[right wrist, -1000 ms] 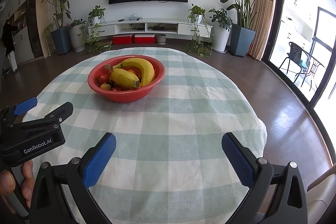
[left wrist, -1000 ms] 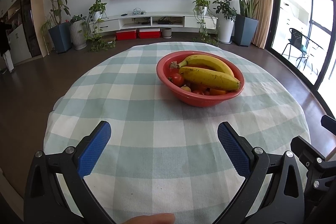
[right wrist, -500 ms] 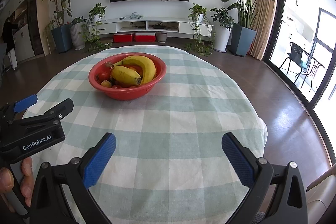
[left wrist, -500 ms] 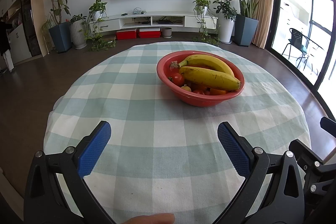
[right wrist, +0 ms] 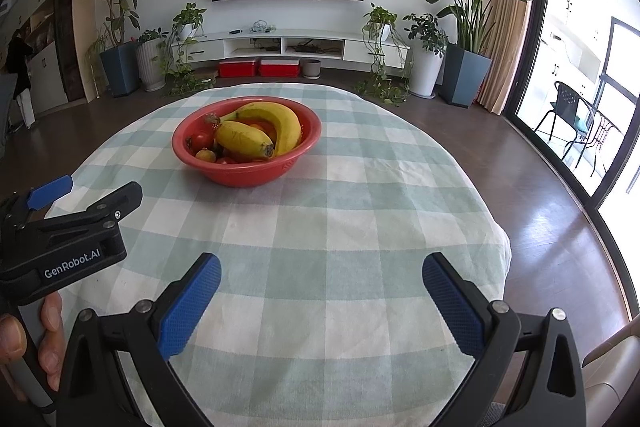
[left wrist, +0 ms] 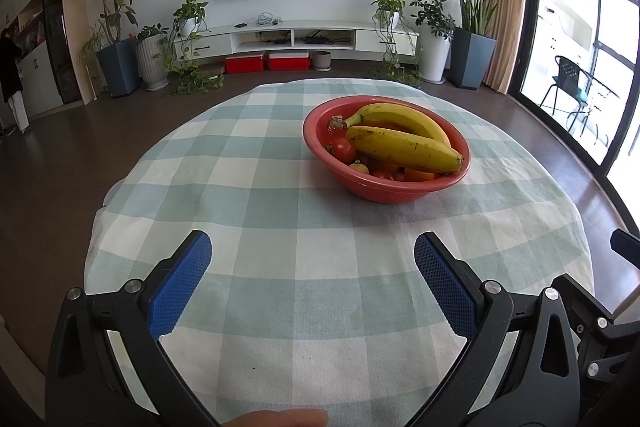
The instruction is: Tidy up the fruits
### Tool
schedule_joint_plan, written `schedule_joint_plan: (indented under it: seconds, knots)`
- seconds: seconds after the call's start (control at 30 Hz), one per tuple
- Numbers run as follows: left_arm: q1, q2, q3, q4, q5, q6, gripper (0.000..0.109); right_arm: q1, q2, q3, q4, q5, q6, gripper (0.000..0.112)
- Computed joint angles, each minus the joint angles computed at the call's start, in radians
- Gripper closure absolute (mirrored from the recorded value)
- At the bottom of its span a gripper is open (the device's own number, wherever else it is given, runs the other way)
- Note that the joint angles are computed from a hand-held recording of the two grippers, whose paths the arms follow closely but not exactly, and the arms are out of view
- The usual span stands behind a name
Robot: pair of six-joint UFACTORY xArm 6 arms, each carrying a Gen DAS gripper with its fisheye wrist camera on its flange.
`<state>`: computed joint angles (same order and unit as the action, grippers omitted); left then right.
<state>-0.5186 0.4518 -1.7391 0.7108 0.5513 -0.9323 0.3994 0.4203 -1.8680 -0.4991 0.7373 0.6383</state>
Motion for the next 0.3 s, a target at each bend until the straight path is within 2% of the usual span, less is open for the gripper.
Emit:
schedule_joint_plan:
  seconds: [0.13,0.3]
  knots:
    - [0.006,-0.006,0.013,-0.055,-0.026,0.036,0.006,0.001,0.000,-0.001,0.004,0.004,-0.001,0.009]
    - [-0.007,-0.012,0.015,-0.008,-0.009,0.018,0.006,0.001,-0.003,0.011,0.015,0.002,0.000,0.009]
